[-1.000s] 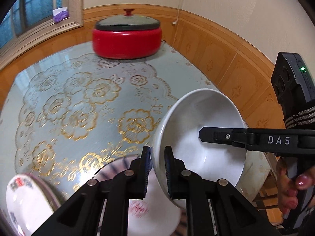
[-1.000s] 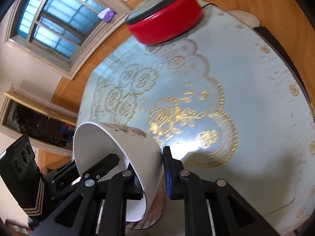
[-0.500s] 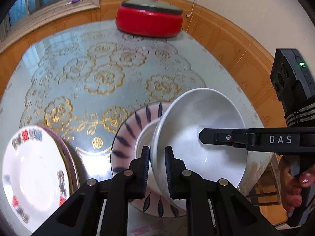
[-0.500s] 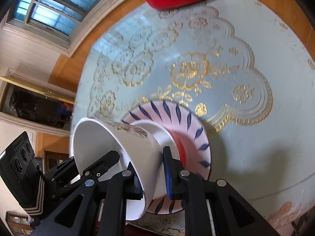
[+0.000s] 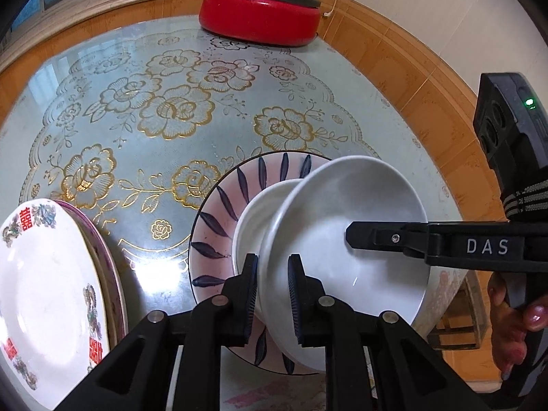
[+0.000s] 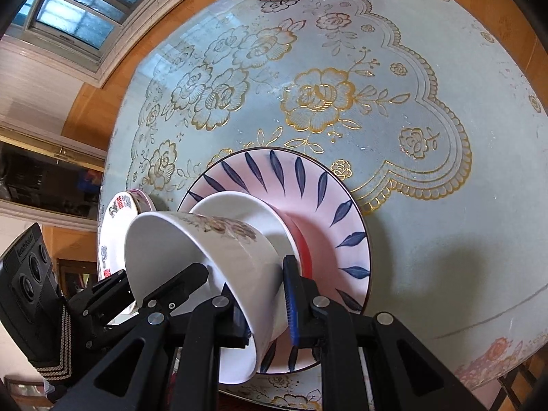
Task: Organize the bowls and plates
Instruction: 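Lower the white bowl into the red bowl with the right gripper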
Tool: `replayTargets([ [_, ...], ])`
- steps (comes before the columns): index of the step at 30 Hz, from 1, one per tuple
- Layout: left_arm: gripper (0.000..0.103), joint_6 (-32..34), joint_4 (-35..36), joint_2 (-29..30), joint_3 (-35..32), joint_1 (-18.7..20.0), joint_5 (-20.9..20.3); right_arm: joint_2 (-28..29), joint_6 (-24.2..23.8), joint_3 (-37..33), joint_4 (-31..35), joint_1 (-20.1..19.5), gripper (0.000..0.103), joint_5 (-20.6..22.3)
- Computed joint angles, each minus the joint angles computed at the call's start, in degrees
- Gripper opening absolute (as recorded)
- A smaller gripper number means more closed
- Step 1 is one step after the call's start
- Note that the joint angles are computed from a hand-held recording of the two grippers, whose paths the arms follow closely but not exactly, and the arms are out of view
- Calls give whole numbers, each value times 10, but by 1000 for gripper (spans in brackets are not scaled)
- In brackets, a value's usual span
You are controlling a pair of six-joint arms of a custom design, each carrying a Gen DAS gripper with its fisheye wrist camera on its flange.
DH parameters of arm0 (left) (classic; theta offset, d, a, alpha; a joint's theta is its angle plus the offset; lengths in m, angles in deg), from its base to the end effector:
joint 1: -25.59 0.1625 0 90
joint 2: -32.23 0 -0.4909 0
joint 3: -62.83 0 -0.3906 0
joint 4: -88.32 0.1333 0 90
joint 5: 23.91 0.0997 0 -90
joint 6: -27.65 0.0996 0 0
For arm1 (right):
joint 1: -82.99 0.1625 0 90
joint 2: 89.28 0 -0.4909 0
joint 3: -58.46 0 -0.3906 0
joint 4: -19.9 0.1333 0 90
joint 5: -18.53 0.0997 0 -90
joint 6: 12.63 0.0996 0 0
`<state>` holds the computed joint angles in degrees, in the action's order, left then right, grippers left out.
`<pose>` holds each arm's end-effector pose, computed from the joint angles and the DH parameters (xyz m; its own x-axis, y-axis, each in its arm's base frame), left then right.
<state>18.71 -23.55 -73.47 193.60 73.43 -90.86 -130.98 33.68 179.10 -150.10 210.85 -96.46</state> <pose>-0.0840 -0.3494 0.3725 -0.7635 0.5111 -0.3948 0.5583 0.8296 -0.0056 0.4052 -0.3726 0.0173 -0.9413 0.1908 0.2784 0.0970 0.9430 -0.3182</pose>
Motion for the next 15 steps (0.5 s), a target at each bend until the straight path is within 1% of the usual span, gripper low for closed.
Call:
replayTargets([
  [1, 19, 0, 2, 0, -1, 1, -1, 0, 1, -2, 6, 0, 15, 0],
  [5, 21, -1, 4, -6, -5, -2, -1, -2, -2, -14, 32, 5, 15, -11],
  [11, 21, -2, 10, -5, -9, -2, -3, -4, -10, -25, 66, 8, 15, -16],
  [15, 22, -6, 14, -7, -14, 2, -9, -7, -9, -28, 76, 12, 15, -24],
])
